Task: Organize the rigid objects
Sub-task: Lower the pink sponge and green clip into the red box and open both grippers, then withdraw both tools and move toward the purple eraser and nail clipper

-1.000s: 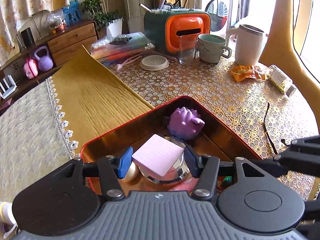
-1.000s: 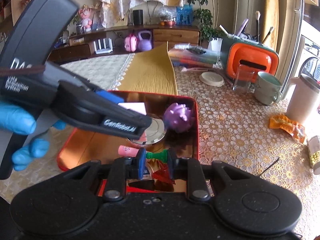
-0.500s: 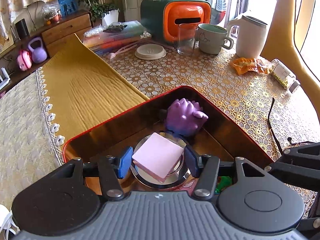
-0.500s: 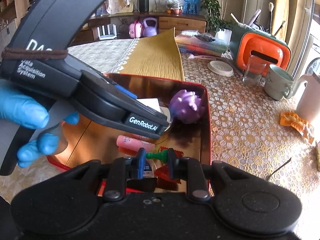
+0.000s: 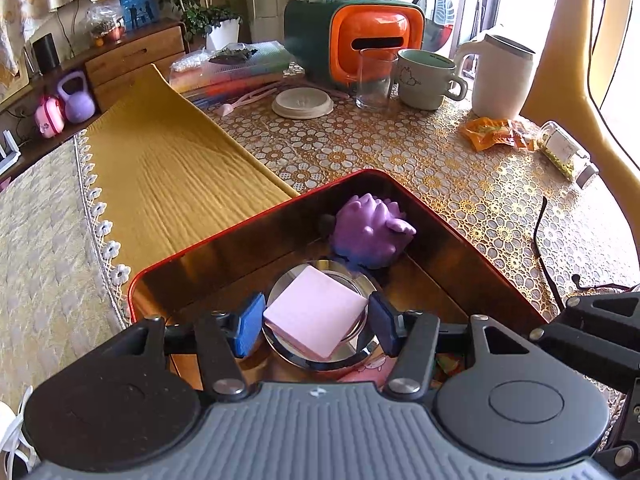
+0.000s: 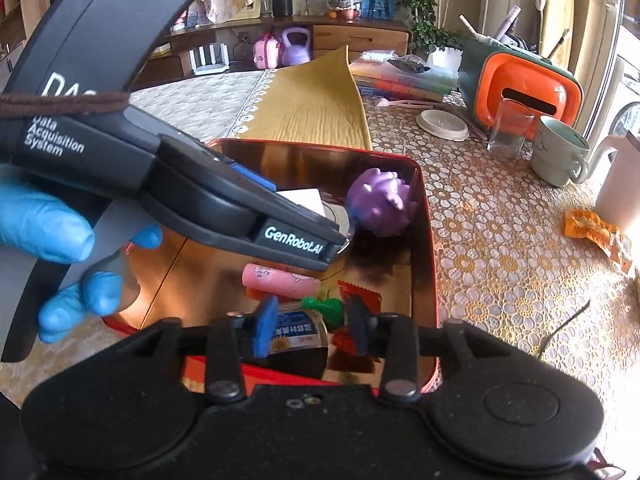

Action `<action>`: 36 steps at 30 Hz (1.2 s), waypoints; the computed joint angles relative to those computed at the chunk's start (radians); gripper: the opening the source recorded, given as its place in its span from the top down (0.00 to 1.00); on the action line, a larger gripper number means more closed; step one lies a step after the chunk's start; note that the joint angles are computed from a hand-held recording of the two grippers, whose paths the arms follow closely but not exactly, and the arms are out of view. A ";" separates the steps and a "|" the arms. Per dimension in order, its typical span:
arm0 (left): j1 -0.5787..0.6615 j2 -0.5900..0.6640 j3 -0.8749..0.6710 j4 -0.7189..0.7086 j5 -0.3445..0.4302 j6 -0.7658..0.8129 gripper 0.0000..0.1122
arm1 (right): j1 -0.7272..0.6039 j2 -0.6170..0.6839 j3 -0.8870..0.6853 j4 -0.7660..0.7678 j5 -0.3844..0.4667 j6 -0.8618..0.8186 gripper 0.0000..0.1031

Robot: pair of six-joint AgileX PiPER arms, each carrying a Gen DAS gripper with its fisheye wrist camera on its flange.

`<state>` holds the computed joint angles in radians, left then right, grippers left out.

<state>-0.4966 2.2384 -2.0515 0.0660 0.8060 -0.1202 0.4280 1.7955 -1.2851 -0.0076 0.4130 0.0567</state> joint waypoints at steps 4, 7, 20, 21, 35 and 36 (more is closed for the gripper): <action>-0.001 -0.047 0.071 -0.012 -0.046 0.017 0.46 | 0.001 -0.014 0.011 -0.011 -0.003 0.035 0.54; -0.003 -0.082 0.116 -0.011 -0.072 0.022 0.44 | 0.008 -0.028 0.018 -0.032 0.000 0.062 0.52; 0.016 -0.256 0.309 -0.067 -0.150 0.063 0.34 | 0.073 -0.122 0.053 -0.137 0.020 0.180 0.38; 0.018 -0.274 0.327 -0.072 -0.158 0.065 0.34 | 0.080 -0.130 0.053 -0.147 0.025 0.191 0.38; 0.111 -0.556 0.601 -0.197 -0.216 0.201 0.30 | 0.223 -0.229 0.037 -0.331 0.111 0.401 0.17; 0.122 -0.579 0.624 -0.205 -0.222 0.212 0.29 | 0.236 -0.234 0.032 -0.342 0.117 0.414 0.16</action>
<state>-0.3744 1.6598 -1.4277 -0.1391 0.5845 0.0919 0.6637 1.5614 -1.2527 -0.3494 0.5304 0.4705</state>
